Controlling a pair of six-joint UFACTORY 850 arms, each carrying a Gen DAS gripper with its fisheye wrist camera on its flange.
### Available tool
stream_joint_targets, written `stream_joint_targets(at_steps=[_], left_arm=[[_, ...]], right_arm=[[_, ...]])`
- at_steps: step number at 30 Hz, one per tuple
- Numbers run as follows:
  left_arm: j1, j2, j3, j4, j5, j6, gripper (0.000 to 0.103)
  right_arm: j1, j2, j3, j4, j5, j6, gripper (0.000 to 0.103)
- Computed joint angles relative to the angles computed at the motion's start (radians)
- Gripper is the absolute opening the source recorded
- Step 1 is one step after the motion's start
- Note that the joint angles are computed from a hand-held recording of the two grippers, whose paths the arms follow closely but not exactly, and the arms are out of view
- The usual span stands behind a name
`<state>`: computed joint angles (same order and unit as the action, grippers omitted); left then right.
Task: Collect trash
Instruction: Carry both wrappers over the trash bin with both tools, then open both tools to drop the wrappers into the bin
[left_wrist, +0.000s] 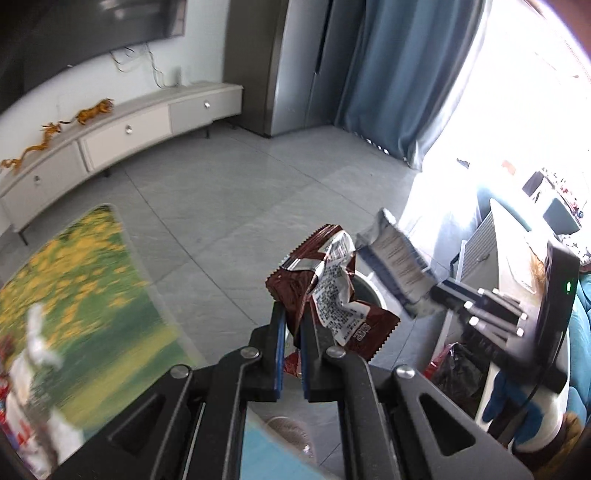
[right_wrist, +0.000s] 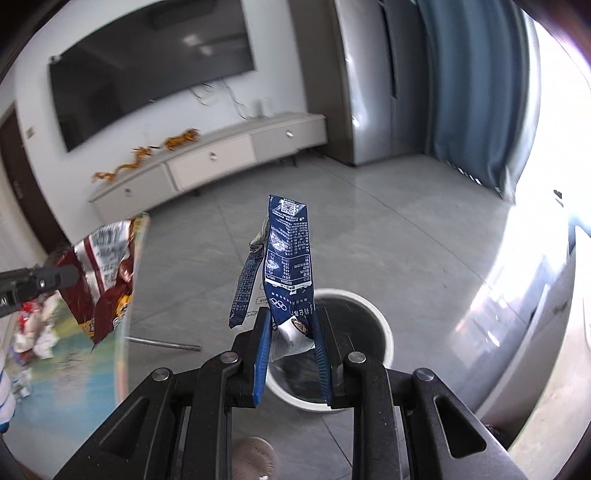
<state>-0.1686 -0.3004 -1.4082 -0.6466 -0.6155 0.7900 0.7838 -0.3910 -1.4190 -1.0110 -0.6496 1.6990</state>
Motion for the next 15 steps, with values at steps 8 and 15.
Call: stream_joint_targets(at_steps=[8, 15], left_arm=[[-0.122, -0.185, -0.160, 0.155, 0.035, -0.216, 0.010], [-0.141, -0.293, -0.263, 0.138, -0.042, -0.233, 0.037]], right_arm=[[-0.086, -0.078, -0.024, 0.109, 0.070, -0.061, 0.022], [-0.129, -0.153, -0.077, 0.212, 0.043, -0.157, 0.032]])
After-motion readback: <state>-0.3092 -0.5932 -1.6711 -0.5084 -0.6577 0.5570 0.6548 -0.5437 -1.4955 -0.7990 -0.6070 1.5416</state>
